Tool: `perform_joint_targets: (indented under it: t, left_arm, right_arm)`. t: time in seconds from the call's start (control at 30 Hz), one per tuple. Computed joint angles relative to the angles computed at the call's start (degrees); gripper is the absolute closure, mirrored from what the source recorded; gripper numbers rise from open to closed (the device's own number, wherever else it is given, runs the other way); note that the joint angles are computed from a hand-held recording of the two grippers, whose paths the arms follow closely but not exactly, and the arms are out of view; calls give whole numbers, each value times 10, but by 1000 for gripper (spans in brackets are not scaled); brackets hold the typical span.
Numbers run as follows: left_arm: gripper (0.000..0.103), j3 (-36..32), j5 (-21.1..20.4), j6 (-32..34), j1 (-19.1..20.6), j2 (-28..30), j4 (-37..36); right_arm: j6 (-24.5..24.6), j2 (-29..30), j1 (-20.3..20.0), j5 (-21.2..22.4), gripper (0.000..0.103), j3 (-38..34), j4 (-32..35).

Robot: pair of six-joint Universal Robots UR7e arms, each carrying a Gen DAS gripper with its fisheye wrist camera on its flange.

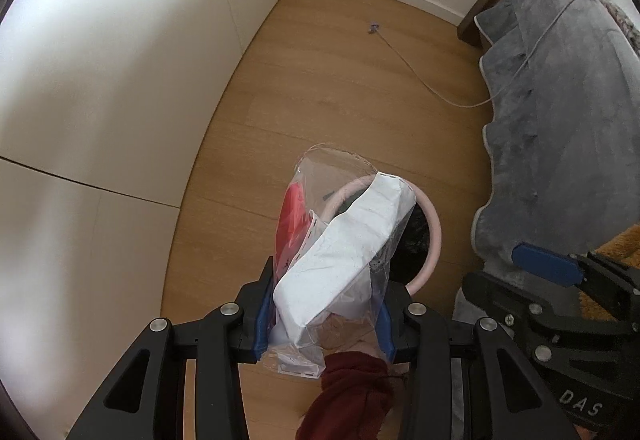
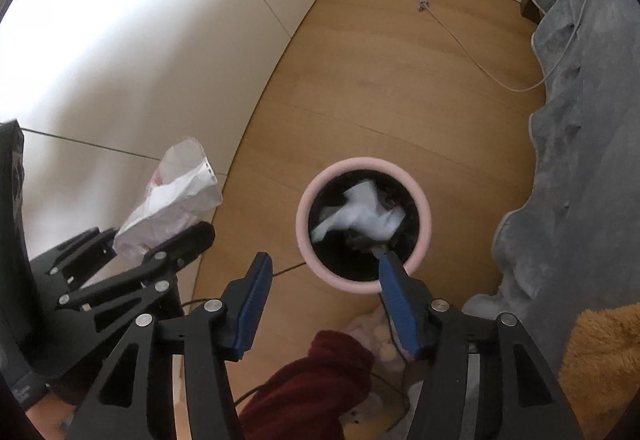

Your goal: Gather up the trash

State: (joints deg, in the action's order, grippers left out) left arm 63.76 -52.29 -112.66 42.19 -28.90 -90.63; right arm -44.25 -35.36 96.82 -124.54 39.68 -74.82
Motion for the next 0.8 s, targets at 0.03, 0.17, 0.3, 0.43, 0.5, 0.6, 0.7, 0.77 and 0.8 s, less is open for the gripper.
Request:
perform_joint_targets:
  t: [0.03, 0.17, 0.3, 0.43, 0.5, 0.6, 0.7, 0.77, 0.8]
  left_arm:
    - [60, -2, 1, 4, 0, 2, -1]
    - [60, -28, 1, 44, 3, 18, -13]
    - [60, -67, 2, 85, 12, 43, -22]
    - [55, -102, 7, 129, 20, 65, -27]
    - [37, -129, 2, 142, 24, 79, -5]
    - [0, -148, -5, 144, 27, 90, 17]
    - [0, -153, -7, 124, 26, 91, 37]
    - [0, -149, -5, 108, 24, 88, 46]
    - [0, -146, -6, 100, 24, 86, 47]
  right_arm:
    - [3, 0, 0, -1, 46, -3, 4]
    - [21, -3, -8, 3, 46, -30, 16]
    - [56, 6, -19, 5, 45, -85, 58]
    - [77, 13, -26, 4, 45, -124, 82]
    - [83, 14, -28, 5, 45, -134, 91]
    - [90, 16, -30, 11, 45, -150, 100]
    - [97, 20, -33, 20, 45, -165, 110]
    - [95, 19, -34, 23, 45, -166, 110]
    - [92, 18, -35, 25, 45, -167, 111]
